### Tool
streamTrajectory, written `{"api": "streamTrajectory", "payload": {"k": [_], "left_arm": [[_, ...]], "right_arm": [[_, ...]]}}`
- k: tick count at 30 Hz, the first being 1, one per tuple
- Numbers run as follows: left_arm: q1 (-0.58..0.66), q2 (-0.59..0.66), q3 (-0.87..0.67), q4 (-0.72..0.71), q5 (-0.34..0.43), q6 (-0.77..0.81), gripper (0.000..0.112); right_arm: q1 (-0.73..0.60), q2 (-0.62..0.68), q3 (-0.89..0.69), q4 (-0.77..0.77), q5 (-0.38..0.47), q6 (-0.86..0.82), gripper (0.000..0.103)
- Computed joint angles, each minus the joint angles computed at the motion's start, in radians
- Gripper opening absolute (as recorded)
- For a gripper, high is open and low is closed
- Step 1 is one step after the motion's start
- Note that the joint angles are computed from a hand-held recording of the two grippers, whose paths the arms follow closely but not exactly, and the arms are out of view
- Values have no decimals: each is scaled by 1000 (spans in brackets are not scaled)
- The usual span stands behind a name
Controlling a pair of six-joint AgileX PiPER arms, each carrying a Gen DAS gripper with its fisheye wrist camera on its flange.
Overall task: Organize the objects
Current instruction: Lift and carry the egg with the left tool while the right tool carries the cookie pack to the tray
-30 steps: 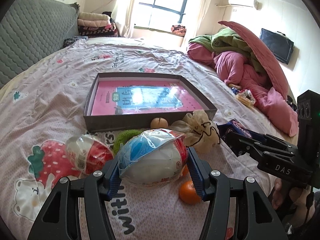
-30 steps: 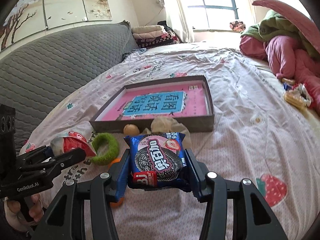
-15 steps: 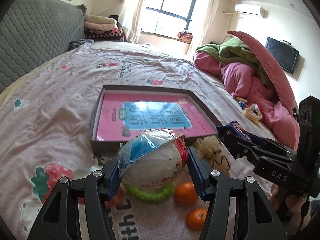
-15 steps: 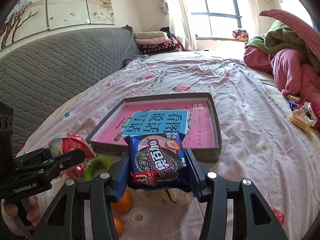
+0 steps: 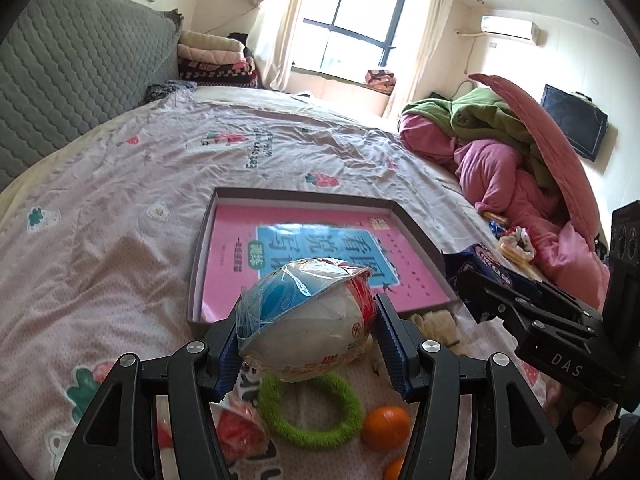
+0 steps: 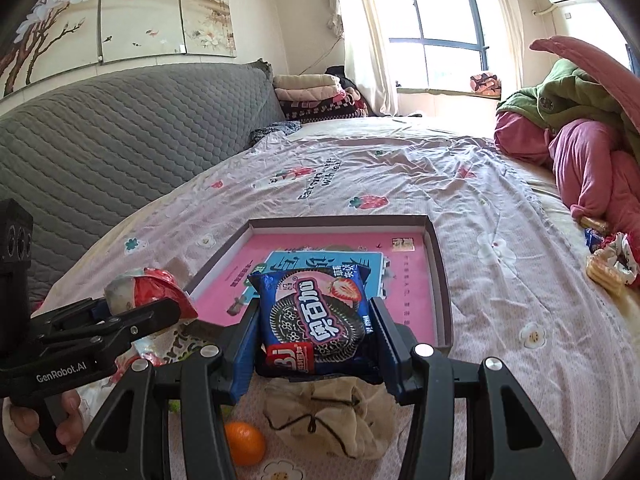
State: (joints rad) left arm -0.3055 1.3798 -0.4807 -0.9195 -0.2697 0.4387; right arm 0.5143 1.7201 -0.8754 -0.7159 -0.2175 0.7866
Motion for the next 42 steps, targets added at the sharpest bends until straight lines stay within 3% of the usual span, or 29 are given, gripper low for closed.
{"api": "streamTrajectory", "payload": {"k": [7,17,22,28,42], "left_arm": [[47,51,-58,93,36,-66,61],[70,92,-111,37,54,17,61],[83,118,-160,-78,77,167,61],[116,152,-216,-125,115,245,61],[168,188,-328,-547,149,713,61]], "right_arm": [[-3,27,-48,-55,14,43,51],[-14,70,-109,-122,21,93,51],[-26,81,-139,-169,23,142,51],[-44,94,-196,-349,43,318,52],[-54,146,-305,-578,105,527,52]]}}
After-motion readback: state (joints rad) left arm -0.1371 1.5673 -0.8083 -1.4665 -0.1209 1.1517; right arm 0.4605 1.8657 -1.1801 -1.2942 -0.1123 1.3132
